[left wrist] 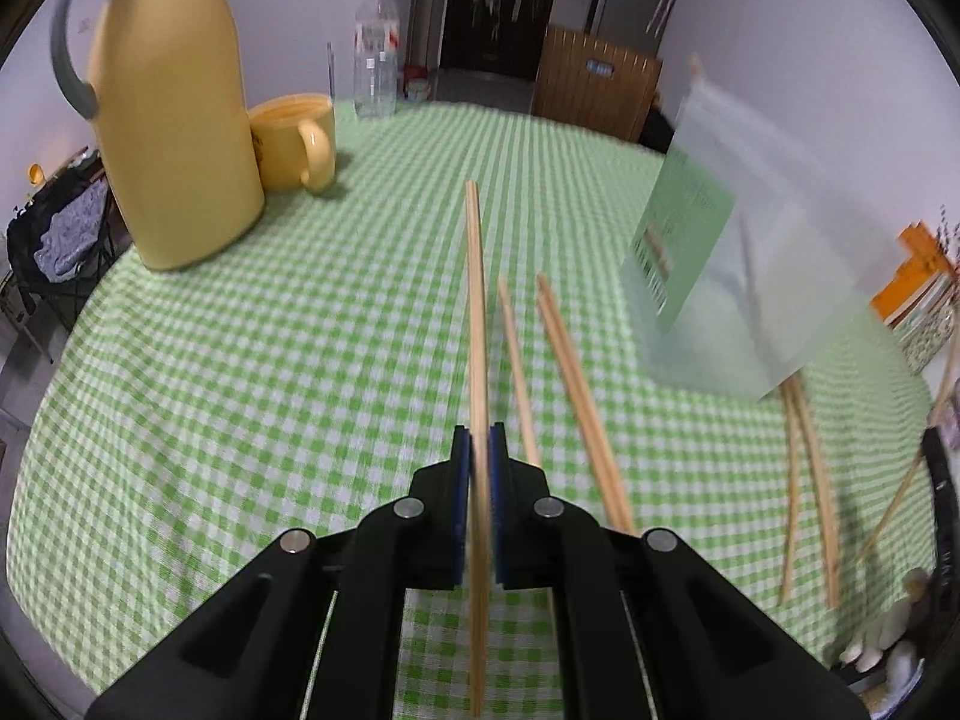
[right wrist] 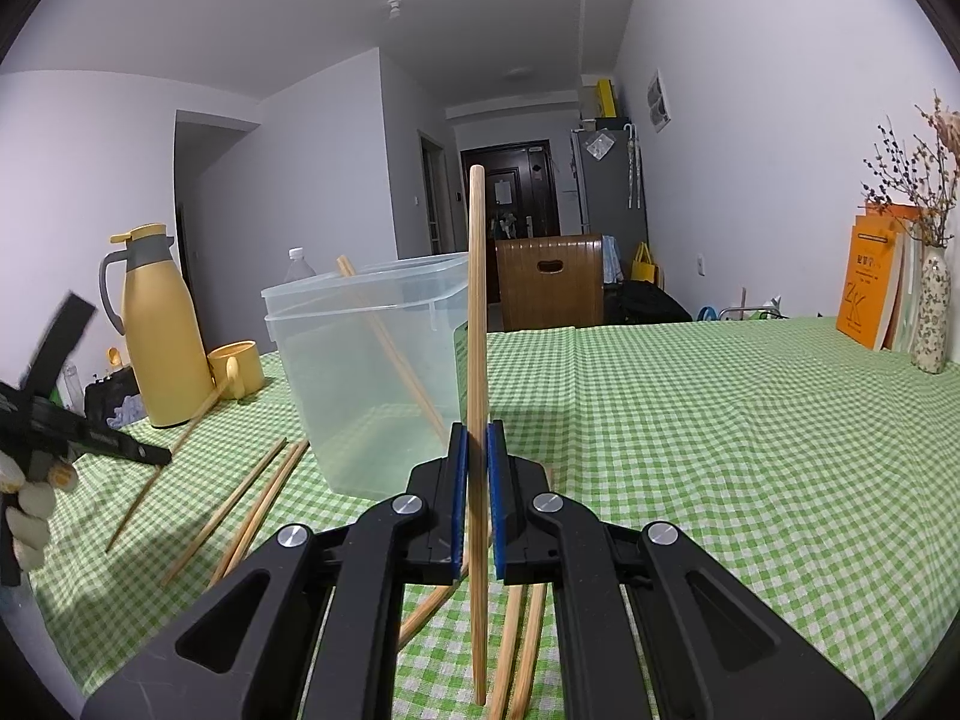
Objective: Organize utensils
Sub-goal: 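Lift the chopstick upright with the left tool, then carry both upright chopsticks over the clear container and lower them in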
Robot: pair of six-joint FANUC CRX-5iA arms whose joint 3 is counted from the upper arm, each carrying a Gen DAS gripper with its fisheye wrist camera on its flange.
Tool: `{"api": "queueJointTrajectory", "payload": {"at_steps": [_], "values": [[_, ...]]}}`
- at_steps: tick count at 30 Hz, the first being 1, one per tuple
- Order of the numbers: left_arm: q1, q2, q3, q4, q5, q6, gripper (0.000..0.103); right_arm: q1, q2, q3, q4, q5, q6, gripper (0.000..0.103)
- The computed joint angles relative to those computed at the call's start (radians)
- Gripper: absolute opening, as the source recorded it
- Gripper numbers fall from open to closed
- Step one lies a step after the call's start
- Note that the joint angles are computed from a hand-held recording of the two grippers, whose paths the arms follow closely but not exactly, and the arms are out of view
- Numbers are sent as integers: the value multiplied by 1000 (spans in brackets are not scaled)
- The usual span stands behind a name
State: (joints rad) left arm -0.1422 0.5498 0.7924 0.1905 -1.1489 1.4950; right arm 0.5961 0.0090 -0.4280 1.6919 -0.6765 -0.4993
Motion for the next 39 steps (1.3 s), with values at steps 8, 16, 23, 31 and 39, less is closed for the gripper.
{"api": "queueJointTrajectory", "payload": {"at_steps": [8, 16, 23, 31, 39], "values": [[-12, -153, -214, 73, 317, -76, 4, 5, 0, 19, -24, 3, 26, 7], [-54, -230, -334, 160, 569, -173, 4, -7, -1, 60, 38, 19, 30, 7], [-99, -248, -373, 252, 712, -268, 4, -49, 11, 114, 132, 63, -13, 7], [-150, -209, -269, 151, 742, -186, 4, -114, 45, 200, 224, 142, -73, 7], [-175, -108, -96, 115, 711, -145, 4, -177, 100, 311, 284, 221, -123, 7]]}}
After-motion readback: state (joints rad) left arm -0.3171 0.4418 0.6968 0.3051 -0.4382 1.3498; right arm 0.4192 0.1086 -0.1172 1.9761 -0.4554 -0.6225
